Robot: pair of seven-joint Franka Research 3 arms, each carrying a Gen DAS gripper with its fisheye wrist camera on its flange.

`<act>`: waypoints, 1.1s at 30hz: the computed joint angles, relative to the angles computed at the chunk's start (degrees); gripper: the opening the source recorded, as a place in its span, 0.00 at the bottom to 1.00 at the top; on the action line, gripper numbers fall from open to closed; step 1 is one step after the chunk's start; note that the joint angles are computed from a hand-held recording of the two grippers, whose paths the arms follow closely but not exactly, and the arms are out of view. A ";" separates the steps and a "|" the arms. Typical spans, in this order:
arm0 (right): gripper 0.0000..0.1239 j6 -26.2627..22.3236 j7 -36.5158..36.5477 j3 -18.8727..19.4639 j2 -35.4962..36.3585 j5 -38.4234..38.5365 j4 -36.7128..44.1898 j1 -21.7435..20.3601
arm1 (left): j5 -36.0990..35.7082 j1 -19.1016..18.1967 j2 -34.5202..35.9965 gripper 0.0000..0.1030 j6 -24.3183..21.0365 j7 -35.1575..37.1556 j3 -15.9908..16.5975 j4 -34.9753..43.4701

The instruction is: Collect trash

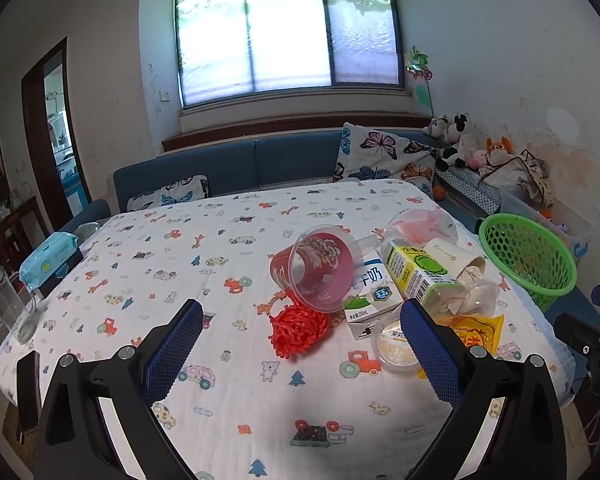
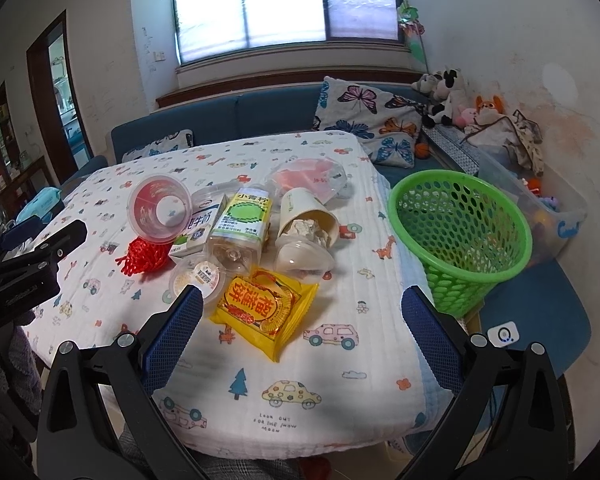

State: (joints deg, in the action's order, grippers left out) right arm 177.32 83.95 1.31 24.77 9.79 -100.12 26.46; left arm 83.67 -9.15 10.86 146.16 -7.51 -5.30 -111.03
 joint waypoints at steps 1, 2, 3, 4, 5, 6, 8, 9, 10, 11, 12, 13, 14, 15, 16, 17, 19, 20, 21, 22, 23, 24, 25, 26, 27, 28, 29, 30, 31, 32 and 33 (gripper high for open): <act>0.80 -0.03 0.03 -0.01 0.13 -0.01 0.16 0.10 | 0.04 0.04 0.02 0.93 0.07 -0.06 0.05 0.01; 0.80 -0.09 -0.28 0.42 0.26 0.17 0.30 -0.30 | 0.01 0.11 0.11 0.93 0.18 -0.04 0.10 0.09; 0.80 -0.19 -0.37 0.49 0.43 0.19 0.50 -0.27 | -0.02 0.10 0.16 0.93 0.15 -0.02 0.10 0.13; 0.80 -0.28 -0.44 0.47 0.51 0.21 0.61 -0.27 | -0.10 0.12 0.23 0.93 0.15 0.06 0.12 0.19; 0.80 -0.40 -0.50 0.55 0.65 0.26 0.78 -0.29 | -0.10 0.10 0.18 0.93 0.18 0.08 0.13 0.14; 0.79 -0.51 -0.90 1.08 0.65 0.53 0.82 -0.80 | -0.07 0.08 0.20 0.93 0.11 0.08 0.14 0.15; 0.80 -0.73 -0.99 1.02 0.99 0.64 1.25 -0.73 | -0.20 0.17 0.35 0.93 0.24 0.21 0.22 0.26; 0.79 -0.70 -1.24 1.34 0.93 0.84 1.15 -1.01 | -0.33 0.28 0.50 0.93 0.42 0.33 0.29 0.41; 0.79 -0.85 -1.46 1.58 1.09 0.99 1.40 -1.20 | -0.28 0.25 0.55 0.93 0.30 0.32 0.33 0.47; 0.79 -0.85 -1.57 1.59 1.23 1.06 1.58 -1.23 | -0.14 0.18 0.65 0.93 0.16 0.21 0.35 0.54; 0.79 -0.84 -1.68 1.61 1.37 1.13 1.76 -1.26 | -0.18 0.24 0.80 0.93 0.25 0.25 0.42 0.67; 0.79 -0.92 -1.87 1.77 1.54 1.26 2.00 -1.41 | -0.25 0.28 0.95 0.93 0.35 0.34 0.48 0.81; 0.79 -1.03 -2.06 1.94 1.73 1.39 2.27 -1.54 | -0.17 0.19 0.87 0.93 0.23 0.32 0.48 0.73; 0.80 -1.14 -2.17 1.97 1.94 1.47 2.57 -1.57 | -0.14 0.17 0.93 0.93 0.16 0.40 0.51 0.80; 0.79 -1.29 -2.34 2.08 2.07 1.59 2.80 -1.69 | -0.19 0.23 1.06 0.93 0.24 0.53 0.57 0.92; 0.79 -1.49 -2.51 2.20 2.27 1.69 3.11 -1.79 | -0.37 0.30 1.23 0.93 0.37 0.77 0.63 1.11; 0.79 -2.07 -2.95 2.50 2.75 1.87 3.89 -2.04 | -0.78 0.45 1.63 0.93 0.56 1.41 0.80 1.54; 0.79 -2.27 -3.23 2.69 2.90 1.97 4.18 -2.21 | -1.12 0.50 1.82 0.93 0.64 1.84 0.87 1.78; 0.79 -2.52 -3.55 2.93 3.18 2.09 4.62 -2.39 | -1.31 0.55 1.99 0.93 0.73 2.13 0.99 1.97; 0.79 -2.78 -3.87 3.18 3.40 2.24 4.99 -2.58 | -1.38 0.56 2.08 0.93 0.73 2.33 1.10 2.13; 0.79 -3.14 -4.15 3.34 3.71 2.35 5.52 -2.70 | -1.43 0.56 2.16 0.93 0.69 2.53 1.21 2.25; 0.78 -3.38 -4.22 3.24 3.94 2.36 5.91 -2.59 | -1.49 0.59 2.28 0.93 0.69 2.79 1.31 2.43; 0.77 -3.84 -4.33 3.16 4.33 2.33 6.59 -2.52 | -1.52 0.60 2.39 0.93 0.64 3.01 1.41 2.59; 0.77 -4.37 -4.57 3.32 4.74 2.40 7.30 -2.64 | -1.65 0.60 2.44 0.93 0.55 3.29 1.47 2.72; 0.76 -4.84 -4.96 3.70 5.03 2.61 7.86 -2.92 | -1.85 0.64 2.52 0.93 0.55 3.62 1.53 2.88; 0.76 -5.49 -5.57 4.33 5.43 2.94 8.63 -3.41 | -2.13 0.70 2.68 0.93 0.55 3.97 1.60 3.13; 0.76 -5.95 -5.81 4.42 5.80 3.07 9.28 -3.45 | -2.38 0.83 2.83 0.93 0.78 4.17 1.72 3.28; 0.76 -6.51 -6.09 4.54 6.17 3.21 10.00 -3.52 | -2.76 0.91 3.02 0.93 0.94 4.57 1.78 3.58; 0.75 -6.92 -6.55 4.87 6.43 3.48 10.49 -3.78 | -3.01 1.00 3.17 0.93 1.07 4.86 1.92 3.73; 0.75 -7.43 -6.88 5.04 6.84 3.65 11.24 -3.88 | -3.16 1.02 3.21 0.93 0.98 5.06 2.05 3.80; 0.74 -7.91 -7.23 5.20 7.22 3.82 11.96 -3.96 | -3.39 1.13 3.31 0.93 1.01 5.30 2.20 3.89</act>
